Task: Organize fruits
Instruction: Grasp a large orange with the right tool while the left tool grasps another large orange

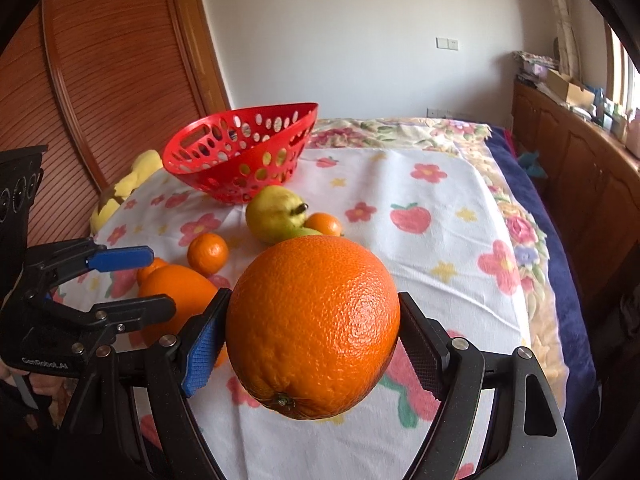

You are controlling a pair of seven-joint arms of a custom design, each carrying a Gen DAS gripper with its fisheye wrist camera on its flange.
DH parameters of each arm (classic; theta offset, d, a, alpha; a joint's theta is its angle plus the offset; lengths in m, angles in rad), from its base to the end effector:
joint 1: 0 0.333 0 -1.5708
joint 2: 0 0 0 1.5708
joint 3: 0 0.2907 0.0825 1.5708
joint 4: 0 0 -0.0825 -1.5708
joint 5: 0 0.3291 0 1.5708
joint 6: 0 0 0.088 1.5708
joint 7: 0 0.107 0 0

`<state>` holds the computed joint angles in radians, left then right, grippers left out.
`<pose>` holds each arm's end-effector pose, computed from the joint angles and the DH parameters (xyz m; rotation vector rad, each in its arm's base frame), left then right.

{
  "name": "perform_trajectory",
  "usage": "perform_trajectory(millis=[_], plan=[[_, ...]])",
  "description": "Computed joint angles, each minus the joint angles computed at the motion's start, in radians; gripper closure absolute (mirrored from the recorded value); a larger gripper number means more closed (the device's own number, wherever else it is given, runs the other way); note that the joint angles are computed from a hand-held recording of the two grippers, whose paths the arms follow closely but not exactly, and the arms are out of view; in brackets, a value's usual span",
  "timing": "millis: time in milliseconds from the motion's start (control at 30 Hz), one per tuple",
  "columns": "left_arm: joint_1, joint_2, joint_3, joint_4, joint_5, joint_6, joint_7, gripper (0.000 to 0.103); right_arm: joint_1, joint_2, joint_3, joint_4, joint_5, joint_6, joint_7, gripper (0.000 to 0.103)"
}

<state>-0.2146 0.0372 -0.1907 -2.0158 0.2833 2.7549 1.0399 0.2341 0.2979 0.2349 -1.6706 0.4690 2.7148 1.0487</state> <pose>0.5092 -0.2295 0.5150 -1.7651 1.9421 -0.8286 0.5810 0.2551 0.5163 -2.0602 1.0872 -0.3089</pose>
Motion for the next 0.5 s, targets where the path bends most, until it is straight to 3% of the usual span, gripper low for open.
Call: perform_trajectory(millis=[333,500], plan=[[-0.021,0.029,0.005,0.04,0.106,-0.053,-0.072,0.023,-0.017,0.001,0.017,-0.013,0.069,-0.001,-0.076,0.021],[-0.023,0.052,0.005,0.043,0.036,-0.031,-0.019,0.015,-0.018,0.01,0.018,-0.009,0.083,-0.012,-0.095,0.021]])
